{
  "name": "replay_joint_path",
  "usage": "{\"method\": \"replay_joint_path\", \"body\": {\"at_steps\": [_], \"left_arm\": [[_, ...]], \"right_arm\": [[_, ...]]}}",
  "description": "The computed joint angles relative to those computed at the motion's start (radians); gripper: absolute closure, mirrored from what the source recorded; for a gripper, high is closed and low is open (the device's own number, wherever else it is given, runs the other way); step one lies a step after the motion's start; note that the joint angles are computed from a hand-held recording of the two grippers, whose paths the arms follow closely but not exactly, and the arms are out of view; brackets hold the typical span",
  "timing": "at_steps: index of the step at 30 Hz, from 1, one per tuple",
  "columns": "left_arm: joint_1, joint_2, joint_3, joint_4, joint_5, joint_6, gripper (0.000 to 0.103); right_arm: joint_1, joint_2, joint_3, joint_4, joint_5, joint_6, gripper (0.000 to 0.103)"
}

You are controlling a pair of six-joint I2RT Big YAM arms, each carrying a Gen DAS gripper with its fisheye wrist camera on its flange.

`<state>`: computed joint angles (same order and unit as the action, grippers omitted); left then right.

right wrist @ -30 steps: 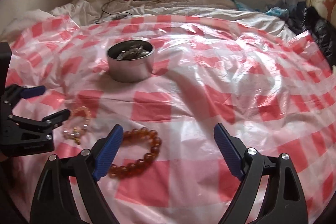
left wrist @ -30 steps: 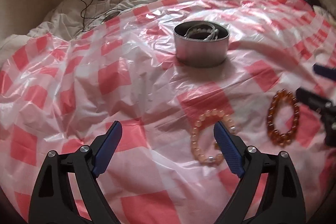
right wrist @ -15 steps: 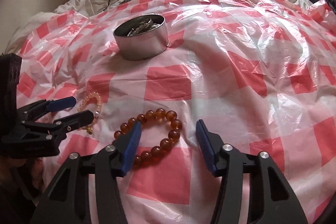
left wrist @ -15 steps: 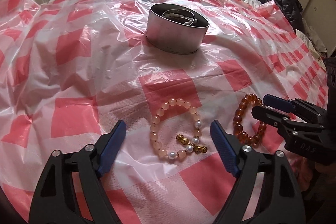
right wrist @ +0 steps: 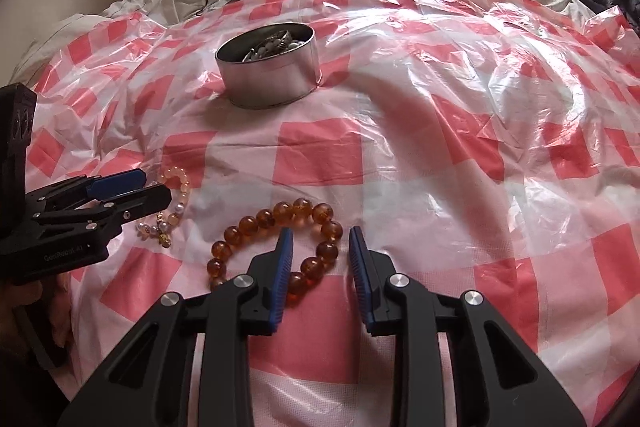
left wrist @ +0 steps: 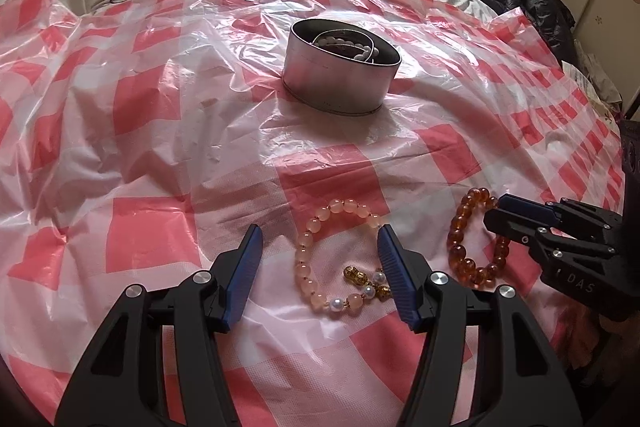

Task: Organize jewelry

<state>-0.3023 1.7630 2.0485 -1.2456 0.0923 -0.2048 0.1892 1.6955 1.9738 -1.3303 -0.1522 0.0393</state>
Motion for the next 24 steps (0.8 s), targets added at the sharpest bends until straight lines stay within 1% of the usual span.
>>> {"method": "replay_joint_path", "body": {"at_steps": [2, 3, 4, 5, 6, 7, 9, 12, 13, 17, 18, 19, 20, 21, 22, 24], "left_arm": [[-0.003, 0.006, 0.004, -0.011, -0.006, 0.009, 0.046], [-0.005, 0.008, 0.006, -0.014, -0.009, 0.013, 0.046], [-0.007, 0.009, 0.008, -0.016, -0.007, 0.018, 0.05], [-0.007, 0.009, 0.009, -0.016, 0.001, 0.022, 0.06], [-0.008, 0.014, 0.02, -0.031, 0.006, 0.027, 0.079], [-0.009, 0.014, 0.022, -0.034, 0.005, 0.035, 0.088], [-0.007, 0.003, 0.014, -0.016, 0.017, 0.034, 0.096], [0.001, -0.017, -0.002, 0.03, 0.04, 0.016, 0.096], [0.005, -0.016, -0.002, 0.032, 0.044, 0.012, 0.096], [0.007, 0.009, 0.019, -0.024, 0.041, 0.002, 0.096], [0.006, 0.014, 0.023, -0.034, 0.039, 0.001, 0.093], [0.006, 0.02, 0.03, -0.046, 0.043, 0.002, 0.086], [0.006, 0.019, 0.027, -0.041, 0.053, 0.001, 0.082], [0.005, 0.016, 0.021, -0.035, 0.057, -0.001, 0.072], [0.003, 0.015, 0.019, -0.031, 0.055, -0.001, 0.064], [-0.003, 0.018, 0.02, -0.033, 0.043, 0.007, 0.063]], "right_arm": [[0.01, -0.001, -0.005, 0.003, 0.017, -0.016, 0.08], [0.014, -0.002, -0.007, 0.004, 0.019, -0.029, 0.09], [0.018, -0.003, -0.009, 0.006, 0.02, -0.036, 0.091], [0.021, -0.007, -0.014, 0.015, 0.026, -0.04, 0.091], [0.023, -0.012, -0.021, 0.027, 0.033, -0.044, 0.091], [0.023, -0.018, -0.026, 0.04, 0.034, -0.043, 0.091], [0.019, -0.033, -0.04, 0.079, 0.03, -0.032, 0.091], [0.012, -0.042, -0.045, 0.121, 0.038, -0.012, 0.091], [0.011, -0.04, -0.043, 0.124, 0.042, -0.006, 0.091], [0.002, -0.003, 0.0, 0.059, 0.026, 0.011, 0.089], [0.0, 0.003, 0.007, 0.045, 0.013, 0.014, 0.078], [0.002, 0.003, 0.007, 0.044, 0.013, 0.02, 0.058], [0.004, 0.0, 0.004, 0.049, 0.023, 0.019, 0.054], [0.008, -0.005, -0.005, 0.057, 0.03, 0.015, 0.054], [0.009, -0.006, -0.006, 0.057, 0.032, 0.009, 0.054], [0.011, -0.001, -0.005, 0.046, 0.039, 0.004, 0.055]]}}
